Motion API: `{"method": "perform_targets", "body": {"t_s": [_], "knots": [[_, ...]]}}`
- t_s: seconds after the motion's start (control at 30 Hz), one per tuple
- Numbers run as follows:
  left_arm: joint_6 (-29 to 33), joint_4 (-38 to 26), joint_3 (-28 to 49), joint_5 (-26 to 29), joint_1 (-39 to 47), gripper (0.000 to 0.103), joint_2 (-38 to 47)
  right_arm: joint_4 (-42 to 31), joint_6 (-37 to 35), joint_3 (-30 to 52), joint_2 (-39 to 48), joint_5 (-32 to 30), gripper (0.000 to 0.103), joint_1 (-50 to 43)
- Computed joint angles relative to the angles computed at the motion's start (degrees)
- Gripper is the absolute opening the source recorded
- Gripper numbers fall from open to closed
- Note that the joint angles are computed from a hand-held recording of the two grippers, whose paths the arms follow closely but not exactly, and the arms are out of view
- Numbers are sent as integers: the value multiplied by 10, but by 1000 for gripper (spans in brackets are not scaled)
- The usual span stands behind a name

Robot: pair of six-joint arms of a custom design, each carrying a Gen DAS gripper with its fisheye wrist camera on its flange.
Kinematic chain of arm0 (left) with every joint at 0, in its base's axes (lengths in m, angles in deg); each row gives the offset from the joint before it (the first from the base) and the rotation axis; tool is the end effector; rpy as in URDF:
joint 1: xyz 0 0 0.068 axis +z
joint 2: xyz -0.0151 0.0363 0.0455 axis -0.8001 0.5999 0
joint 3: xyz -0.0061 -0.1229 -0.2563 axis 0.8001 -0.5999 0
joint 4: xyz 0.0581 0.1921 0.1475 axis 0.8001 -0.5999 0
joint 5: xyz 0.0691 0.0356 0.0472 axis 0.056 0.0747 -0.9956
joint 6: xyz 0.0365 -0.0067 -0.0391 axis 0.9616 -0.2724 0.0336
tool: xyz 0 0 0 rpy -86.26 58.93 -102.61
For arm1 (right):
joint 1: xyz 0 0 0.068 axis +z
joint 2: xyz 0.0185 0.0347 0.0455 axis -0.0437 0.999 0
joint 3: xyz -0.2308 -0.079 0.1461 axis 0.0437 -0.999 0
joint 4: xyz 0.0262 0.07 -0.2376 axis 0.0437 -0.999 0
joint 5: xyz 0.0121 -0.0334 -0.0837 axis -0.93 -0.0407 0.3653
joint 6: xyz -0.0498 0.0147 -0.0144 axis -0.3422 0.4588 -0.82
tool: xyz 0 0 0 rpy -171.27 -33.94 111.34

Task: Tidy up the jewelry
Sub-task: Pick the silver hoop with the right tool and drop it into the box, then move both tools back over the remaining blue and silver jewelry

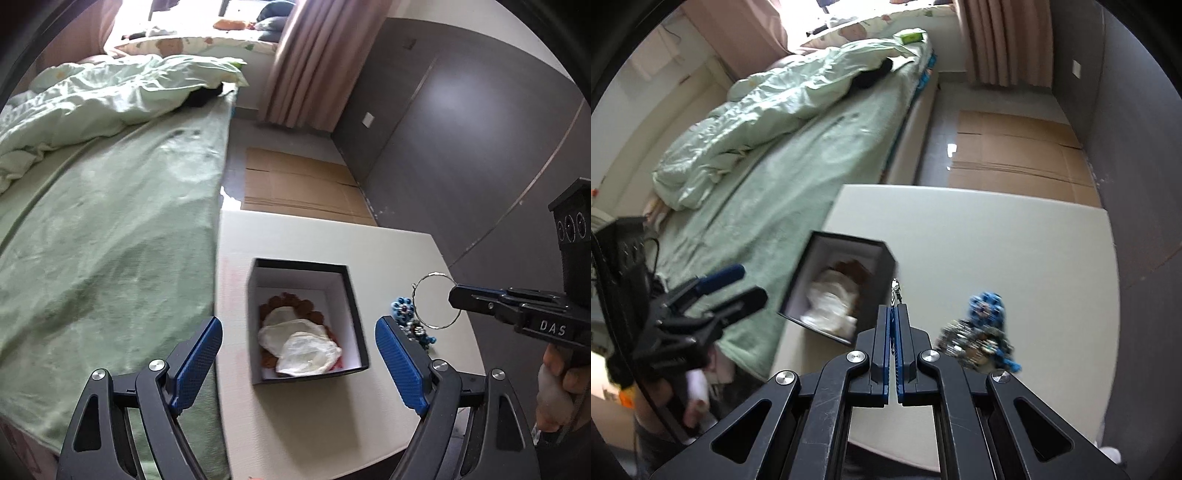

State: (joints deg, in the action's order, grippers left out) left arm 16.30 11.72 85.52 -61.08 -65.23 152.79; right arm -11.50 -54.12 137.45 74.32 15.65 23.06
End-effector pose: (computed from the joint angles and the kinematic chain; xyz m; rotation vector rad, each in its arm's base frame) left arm 0.2653 -0.0620 0.1872 -0.1038 2.4774 -0.4082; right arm 0.3370 0.1698 0.2030 -0.4633 2.6204 0.4932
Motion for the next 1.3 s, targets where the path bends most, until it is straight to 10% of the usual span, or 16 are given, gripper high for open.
{"method": "perform_targets", "body": {"t_s": [0.37, 0.5, 1.3], "knots": [[29, -14, -38, 47, 82, 103, -70, 24, 59, 63, 60, -42, 7, 48], [26, -29, -34, 29, 82, 103, -79, 38, 73, 56, 63, -40, 77, 48], [-39, 69, -45, -144, -125, 103, -107, 140, -12, -210, -123, 43, 78, -83]]}}
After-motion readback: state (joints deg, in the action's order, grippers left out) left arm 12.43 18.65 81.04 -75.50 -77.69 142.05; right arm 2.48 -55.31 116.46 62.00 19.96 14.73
